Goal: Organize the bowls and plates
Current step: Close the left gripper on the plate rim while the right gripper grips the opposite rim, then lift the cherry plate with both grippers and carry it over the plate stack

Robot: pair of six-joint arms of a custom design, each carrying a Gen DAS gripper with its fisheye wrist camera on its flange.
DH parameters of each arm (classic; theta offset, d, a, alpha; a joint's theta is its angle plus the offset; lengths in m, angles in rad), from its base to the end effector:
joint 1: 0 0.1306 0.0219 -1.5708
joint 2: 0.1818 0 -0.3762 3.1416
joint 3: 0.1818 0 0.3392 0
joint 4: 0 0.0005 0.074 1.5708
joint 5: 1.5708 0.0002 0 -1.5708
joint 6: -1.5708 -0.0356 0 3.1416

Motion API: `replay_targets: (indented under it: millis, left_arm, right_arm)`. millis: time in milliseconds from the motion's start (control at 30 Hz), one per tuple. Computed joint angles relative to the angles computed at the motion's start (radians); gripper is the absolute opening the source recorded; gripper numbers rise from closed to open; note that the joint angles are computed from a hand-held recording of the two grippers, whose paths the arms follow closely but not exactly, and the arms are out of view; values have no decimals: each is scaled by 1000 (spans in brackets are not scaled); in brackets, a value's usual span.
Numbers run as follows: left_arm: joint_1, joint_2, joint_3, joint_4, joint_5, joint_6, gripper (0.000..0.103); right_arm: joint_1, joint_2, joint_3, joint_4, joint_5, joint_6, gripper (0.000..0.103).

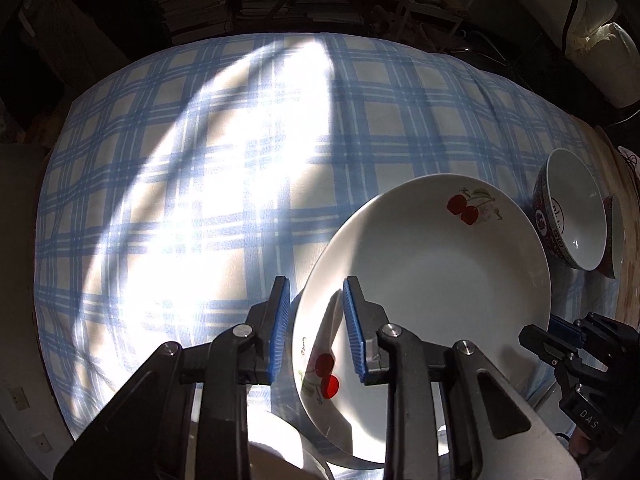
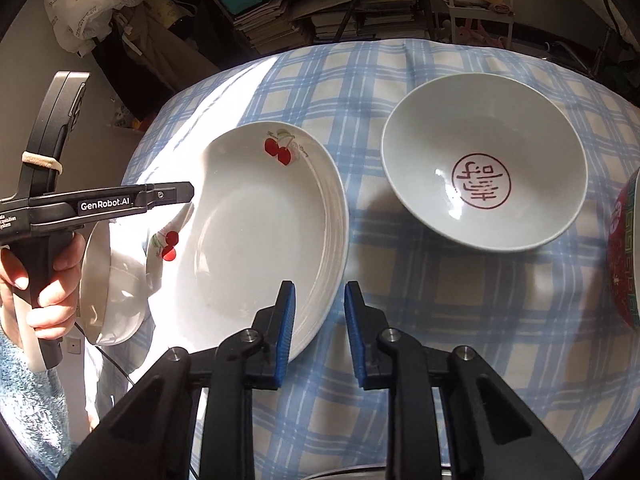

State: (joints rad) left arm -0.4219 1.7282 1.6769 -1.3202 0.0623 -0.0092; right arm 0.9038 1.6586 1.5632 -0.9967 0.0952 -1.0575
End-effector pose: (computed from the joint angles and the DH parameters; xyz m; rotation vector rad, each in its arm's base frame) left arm 0.4617 -0.2102 0.3606 0.6412 2.8852 -0.1507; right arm 0.3185 0.3983 0.3637 0.2436 2.7463 0.4859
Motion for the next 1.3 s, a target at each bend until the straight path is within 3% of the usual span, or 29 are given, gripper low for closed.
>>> replay_targets:
  millis: [200,433,700,933,1300]
  left_arm:
    - [-24,-28,-35,38,-46,-41,21]
    - [-52,-47,-28,24,-79,-15,21]
    - [-82,-111,-60,4,-60,4,20]
    - [-119,-182,-90,-9,-90,18,20]
    - [-220,-315,-169,-36,-87,121,20]
  right_arm:
    - [-6,-16,-53,71,0,-30,12]
    - [-13,-33,-102,134,-26,-95,13]
    - [1,-82,-103,83,6,-125,13]
    - [25,-130,-91,4,31,-153,13]
    - [119,-227,-106,-129,127,-229,13]
